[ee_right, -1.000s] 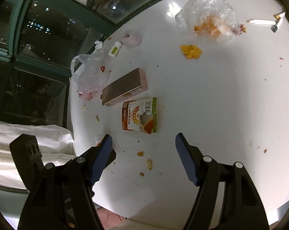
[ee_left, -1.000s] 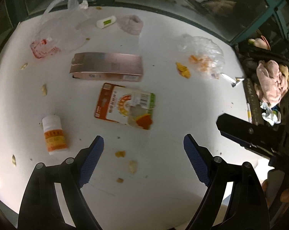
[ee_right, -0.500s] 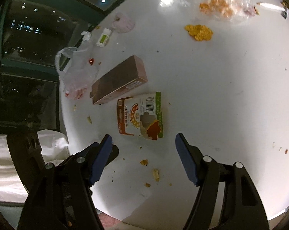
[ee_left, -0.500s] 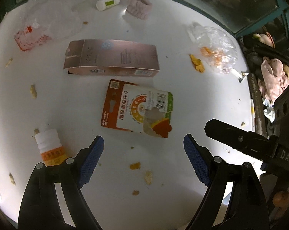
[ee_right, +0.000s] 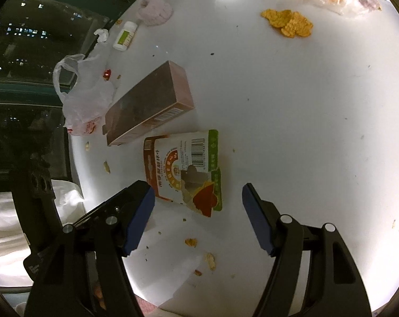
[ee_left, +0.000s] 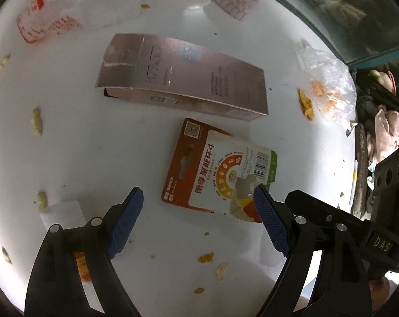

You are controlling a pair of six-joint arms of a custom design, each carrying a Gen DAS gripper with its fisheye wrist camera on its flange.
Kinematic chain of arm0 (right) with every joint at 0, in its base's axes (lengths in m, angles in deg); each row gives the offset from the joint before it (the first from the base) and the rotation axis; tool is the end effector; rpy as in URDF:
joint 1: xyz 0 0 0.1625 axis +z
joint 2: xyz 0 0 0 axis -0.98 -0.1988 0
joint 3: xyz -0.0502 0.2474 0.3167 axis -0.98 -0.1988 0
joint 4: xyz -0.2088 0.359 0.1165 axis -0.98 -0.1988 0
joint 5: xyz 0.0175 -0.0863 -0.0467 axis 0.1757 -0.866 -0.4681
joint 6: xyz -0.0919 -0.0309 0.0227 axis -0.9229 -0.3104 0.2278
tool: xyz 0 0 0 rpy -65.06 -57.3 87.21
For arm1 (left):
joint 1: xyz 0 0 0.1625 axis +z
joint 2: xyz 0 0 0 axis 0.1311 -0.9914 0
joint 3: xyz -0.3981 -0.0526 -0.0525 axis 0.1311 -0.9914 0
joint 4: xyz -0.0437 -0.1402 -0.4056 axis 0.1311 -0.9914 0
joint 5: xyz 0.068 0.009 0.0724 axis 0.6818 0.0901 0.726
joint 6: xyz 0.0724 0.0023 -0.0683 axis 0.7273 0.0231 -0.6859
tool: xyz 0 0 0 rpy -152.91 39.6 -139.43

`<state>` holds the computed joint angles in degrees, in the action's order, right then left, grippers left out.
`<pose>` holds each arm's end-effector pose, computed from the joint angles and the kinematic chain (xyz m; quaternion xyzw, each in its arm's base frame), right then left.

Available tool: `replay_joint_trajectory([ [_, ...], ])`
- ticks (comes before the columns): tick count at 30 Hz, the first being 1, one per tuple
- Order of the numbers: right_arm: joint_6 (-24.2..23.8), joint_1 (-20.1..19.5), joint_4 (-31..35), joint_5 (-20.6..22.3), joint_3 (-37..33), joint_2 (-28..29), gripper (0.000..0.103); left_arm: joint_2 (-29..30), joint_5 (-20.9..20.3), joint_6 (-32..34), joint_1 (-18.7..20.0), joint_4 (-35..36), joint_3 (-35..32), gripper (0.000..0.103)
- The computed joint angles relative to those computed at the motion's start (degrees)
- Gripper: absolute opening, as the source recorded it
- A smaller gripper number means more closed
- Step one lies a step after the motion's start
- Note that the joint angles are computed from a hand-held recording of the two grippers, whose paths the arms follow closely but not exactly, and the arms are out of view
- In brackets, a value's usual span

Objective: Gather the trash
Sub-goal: 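Lower the right gripper onto the blister card and close it on its edge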

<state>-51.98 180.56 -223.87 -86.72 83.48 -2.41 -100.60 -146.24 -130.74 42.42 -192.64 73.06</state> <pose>0.2144 -0.4632 0.0068 0.0521 -0.9902 -0.0628 0.1132 -0.0595 -0.3543 0.1387 -0.2001 0.9445 -0.1708 0.1969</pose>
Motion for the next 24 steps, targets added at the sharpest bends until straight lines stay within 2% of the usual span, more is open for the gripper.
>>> replay_joint_trajectory([
  [8,0.2,-1.5,0.4,2.7,-1.1,1.2,0.066,2.9,-3.8,3.9,4.0,-6.7,0.0,0.082],
  [16,1.3,-2.7,1.1,5.0,-2.0,2.3,0.066,4.1,-6.1,8.5,6.1,-12.4,0.1,0.083],
  [24,5.4,-5.9,1.6,9.8,-1.7,2.6,0.066,3.8,-5.8,9.7,6.0,-13.4,0.5,0.081],
])
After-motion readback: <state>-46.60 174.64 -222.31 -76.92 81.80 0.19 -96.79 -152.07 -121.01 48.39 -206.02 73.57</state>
